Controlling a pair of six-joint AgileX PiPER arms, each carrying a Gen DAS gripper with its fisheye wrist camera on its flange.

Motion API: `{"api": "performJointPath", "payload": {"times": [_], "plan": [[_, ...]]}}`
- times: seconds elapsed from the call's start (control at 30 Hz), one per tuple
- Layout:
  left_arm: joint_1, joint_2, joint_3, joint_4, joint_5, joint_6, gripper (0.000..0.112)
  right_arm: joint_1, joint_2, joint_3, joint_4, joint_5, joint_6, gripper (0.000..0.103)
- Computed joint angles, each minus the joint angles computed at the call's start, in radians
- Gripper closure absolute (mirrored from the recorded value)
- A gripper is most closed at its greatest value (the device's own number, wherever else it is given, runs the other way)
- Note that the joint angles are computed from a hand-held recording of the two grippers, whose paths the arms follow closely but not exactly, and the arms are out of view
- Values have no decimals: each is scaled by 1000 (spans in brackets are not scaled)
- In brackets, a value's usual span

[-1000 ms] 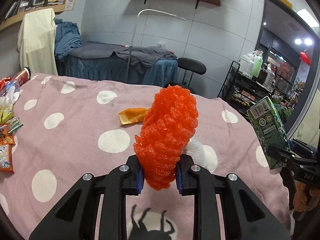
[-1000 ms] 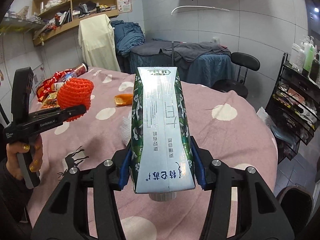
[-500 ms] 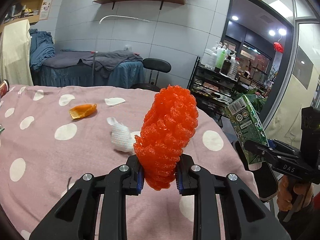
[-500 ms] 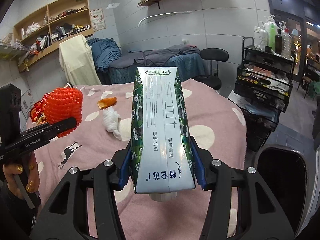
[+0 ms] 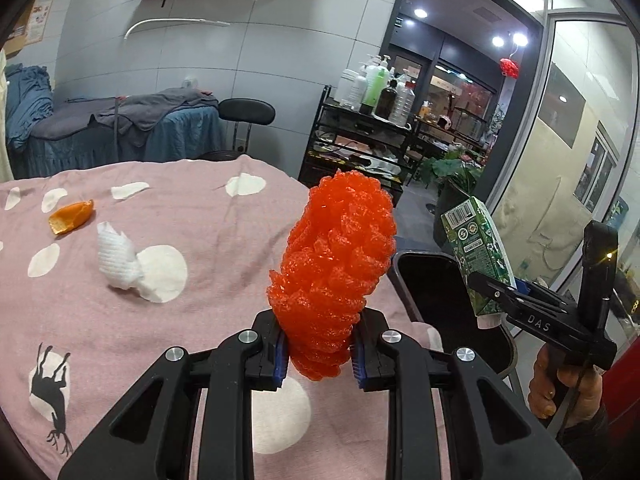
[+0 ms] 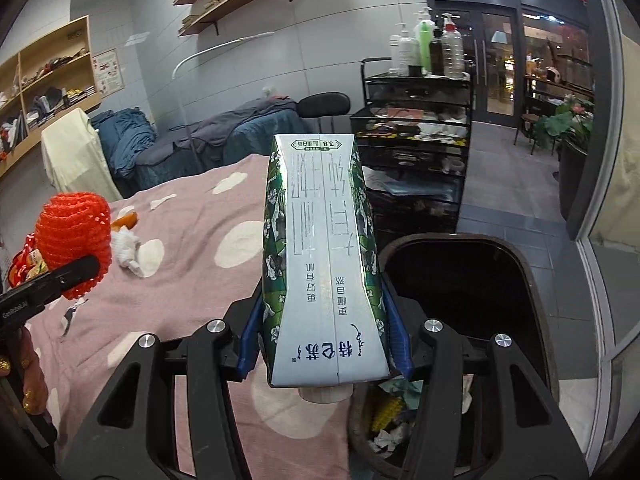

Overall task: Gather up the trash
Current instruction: 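Carry net and carton over the black bin and open both tools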

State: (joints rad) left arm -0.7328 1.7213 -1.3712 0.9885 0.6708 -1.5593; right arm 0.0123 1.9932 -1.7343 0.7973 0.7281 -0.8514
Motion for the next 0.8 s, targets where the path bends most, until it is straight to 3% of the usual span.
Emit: {"api": "performJointPath", "payload": {"times": [0.27,0.37,0.5,0.67,0.77,0.8], "plan": [[-8,122,-166,-99,-19,143,88,-33,62,-36,-217,-74,196,51],[-14,158,-219,-135,-18,192,88,-36,108,-83,-311,-53,298,51],[-14,210,-296,-194,-14,273,88,-44,205,-211,-428,47,448,51],[-12,277,-398,-280,-7,377,88,-60,276,-284,-443,109,477,50],[-5,314,-453,-343,-4,442,88,-74,280,-268,-409,103,450,41],[-3,329,-476,-366,0,467,88,-75,276,-260,-407,94,448,33]]}}
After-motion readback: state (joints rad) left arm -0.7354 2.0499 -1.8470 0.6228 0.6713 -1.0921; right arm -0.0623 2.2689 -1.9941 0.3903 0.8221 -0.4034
